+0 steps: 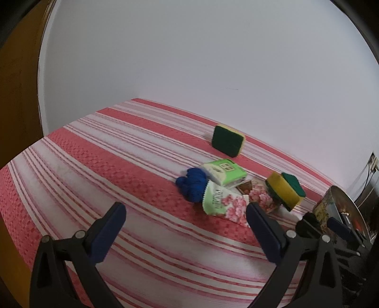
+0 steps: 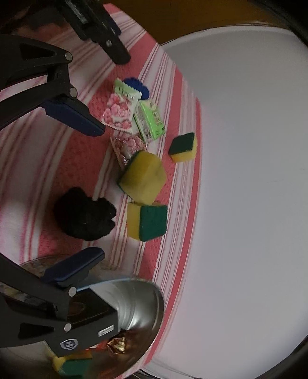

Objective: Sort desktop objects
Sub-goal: 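Move both open grippers away from the tin back to the item pile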

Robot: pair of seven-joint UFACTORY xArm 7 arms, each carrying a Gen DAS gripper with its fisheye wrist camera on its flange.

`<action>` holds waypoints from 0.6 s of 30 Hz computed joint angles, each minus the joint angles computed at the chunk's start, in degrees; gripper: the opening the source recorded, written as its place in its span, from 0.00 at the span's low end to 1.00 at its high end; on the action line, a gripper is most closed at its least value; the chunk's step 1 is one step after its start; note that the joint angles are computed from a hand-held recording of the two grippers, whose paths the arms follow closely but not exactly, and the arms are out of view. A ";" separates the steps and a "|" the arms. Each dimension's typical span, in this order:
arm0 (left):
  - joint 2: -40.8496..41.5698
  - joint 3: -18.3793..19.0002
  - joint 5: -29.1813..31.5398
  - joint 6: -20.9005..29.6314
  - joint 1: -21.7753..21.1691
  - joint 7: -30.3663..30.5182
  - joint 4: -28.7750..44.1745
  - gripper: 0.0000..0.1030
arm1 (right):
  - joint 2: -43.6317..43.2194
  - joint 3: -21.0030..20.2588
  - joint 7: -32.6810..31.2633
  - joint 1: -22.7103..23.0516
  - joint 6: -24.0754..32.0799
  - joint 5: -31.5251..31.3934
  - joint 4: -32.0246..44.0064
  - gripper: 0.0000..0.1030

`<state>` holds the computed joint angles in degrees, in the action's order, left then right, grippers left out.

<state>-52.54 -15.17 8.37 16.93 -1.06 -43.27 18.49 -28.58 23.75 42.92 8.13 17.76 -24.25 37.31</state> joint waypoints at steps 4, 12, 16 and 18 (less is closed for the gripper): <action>0.29 0.96 -0.24 -0.57 -0.21 0.56 -0.35 0.99 | 5.32 4.49 2.03 -2.93 7.85 -5.10 6.18 0.94; -0.69 1.93 -0.59 -0.31 1.00 1.44 -0.82 0.99 | 6.26 3.76 3.96 4.58 11.72 -10.72 8.93 0.94; -2.28 1.66 -0.10 0.37 2.56 1.55 -0.98 0.99 | 2.96 4.19 6.51 6.15 9.48 -11.92 6.70 0.94; -2.66 1.63 0.03 0.67 3.36 1.38 -0.99 0.99 | 0.11 6.08 10.09 3.98 9.18 -14.86 5.26 0.94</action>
